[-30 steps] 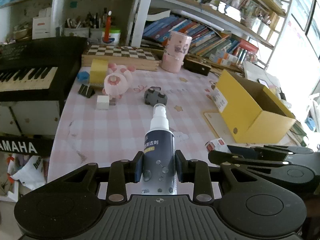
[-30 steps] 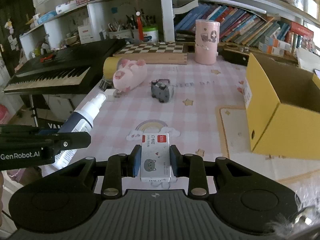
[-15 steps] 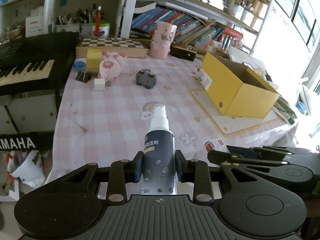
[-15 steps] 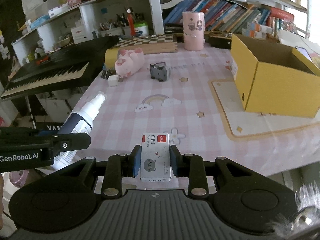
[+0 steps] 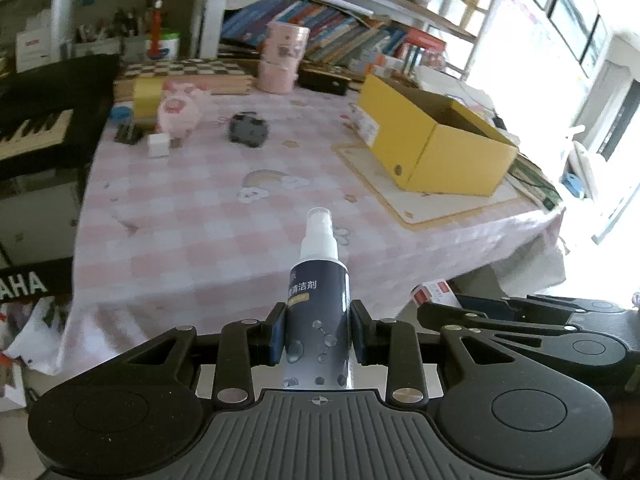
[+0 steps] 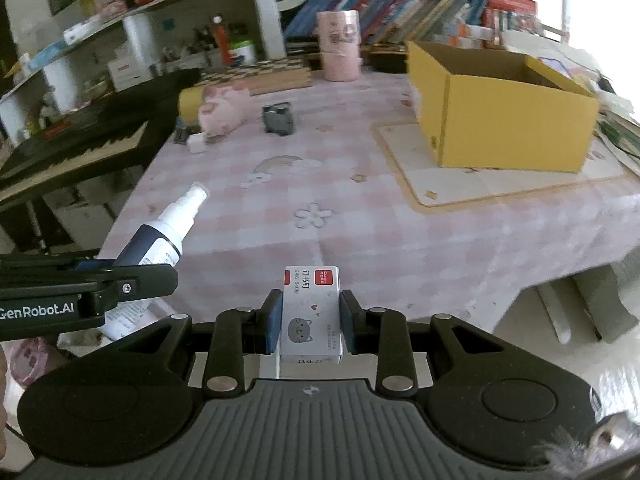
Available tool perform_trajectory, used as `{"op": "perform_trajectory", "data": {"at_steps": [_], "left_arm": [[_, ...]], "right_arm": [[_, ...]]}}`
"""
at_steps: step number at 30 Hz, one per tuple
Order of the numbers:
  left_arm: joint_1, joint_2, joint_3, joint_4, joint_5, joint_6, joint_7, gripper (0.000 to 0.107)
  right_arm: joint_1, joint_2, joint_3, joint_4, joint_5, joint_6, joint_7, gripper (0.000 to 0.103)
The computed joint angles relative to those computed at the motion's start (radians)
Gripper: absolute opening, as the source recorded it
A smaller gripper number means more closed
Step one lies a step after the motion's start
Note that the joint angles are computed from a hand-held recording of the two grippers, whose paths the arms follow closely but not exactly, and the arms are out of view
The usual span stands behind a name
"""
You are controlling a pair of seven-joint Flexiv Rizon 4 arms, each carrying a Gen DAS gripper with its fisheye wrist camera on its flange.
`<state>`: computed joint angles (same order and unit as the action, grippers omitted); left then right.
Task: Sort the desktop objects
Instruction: 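Carry the medicine box in the right tool while the left tool carries the spray bottle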
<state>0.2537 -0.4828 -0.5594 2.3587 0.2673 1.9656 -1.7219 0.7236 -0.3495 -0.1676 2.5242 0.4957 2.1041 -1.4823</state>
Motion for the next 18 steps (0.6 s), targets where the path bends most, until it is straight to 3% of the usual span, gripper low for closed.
{"op": "perform_trajectory", "data": {"at_steps": [6,18], "left_arm": [[0.023,-0.033,-0.057,-0.021,0.021,-0.02,0.037,0.031],[0.007,-0.095,-0.132,-0.078,-0.006,-0.069,0.145,0.031]], "right_arm": [[0.08,0.012,-0.07,0.025,0.085,0.0,-0.002,0.028],[0.12,0.02,-0.145,0.062,0.161,0.019,0.012,0.028]]}}
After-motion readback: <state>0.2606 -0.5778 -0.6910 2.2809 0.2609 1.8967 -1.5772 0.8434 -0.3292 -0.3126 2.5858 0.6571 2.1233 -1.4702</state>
